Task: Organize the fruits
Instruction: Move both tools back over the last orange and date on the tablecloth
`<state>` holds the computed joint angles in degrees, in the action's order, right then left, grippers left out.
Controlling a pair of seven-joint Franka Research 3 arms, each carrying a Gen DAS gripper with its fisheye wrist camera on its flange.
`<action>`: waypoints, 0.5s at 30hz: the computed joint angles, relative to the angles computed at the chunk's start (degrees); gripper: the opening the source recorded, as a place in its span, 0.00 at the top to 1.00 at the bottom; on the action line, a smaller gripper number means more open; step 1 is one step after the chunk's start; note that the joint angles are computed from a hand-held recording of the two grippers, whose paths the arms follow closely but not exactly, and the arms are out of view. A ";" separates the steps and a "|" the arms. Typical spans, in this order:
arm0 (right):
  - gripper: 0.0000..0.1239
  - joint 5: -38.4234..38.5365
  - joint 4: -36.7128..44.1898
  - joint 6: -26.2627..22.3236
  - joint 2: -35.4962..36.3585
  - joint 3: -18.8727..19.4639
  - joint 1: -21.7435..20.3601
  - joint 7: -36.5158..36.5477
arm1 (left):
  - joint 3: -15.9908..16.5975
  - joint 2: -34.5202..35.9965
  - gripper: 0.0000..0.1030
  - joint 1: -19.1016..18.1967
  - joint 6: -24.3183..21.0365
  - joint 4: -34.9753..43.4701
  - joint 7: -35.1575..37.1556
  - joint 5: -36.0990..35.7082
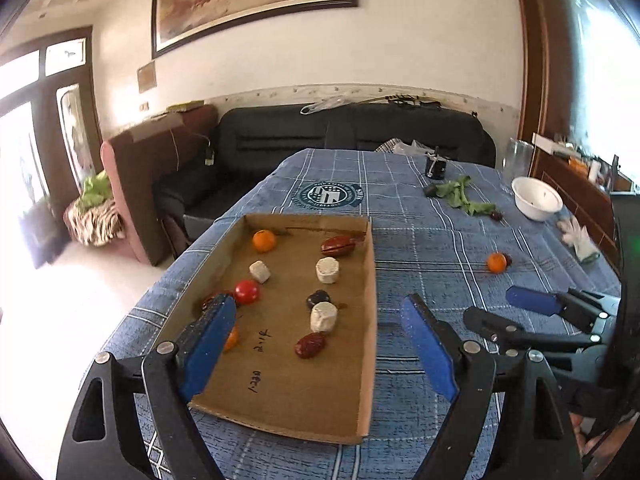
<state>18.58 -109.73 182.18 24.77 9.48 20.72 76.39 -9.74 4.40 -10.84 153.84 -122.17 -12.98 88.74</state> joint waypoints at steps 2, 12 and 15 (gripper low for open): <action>0.47 0.14 -0.88 0.32 -0.51 -0.19 -0.20 0.00 | -0.34 0.44 0.18 -0.46 -0.94 0.48 1.22 -0.59; 0.45 -0.81 -4.54 3.14 -2.29 -2.95 1.80 0.49 | -0.56 3.04 0.18 -2.86 -3.30 2.99 6.92 -4.52; 0.44 -0.99 -4.95 3.37 -2.47 -2.93 1.56 0.61 | -0.43 3.75 0.18 -3.45 -3.63 3.62 8.18 -5.35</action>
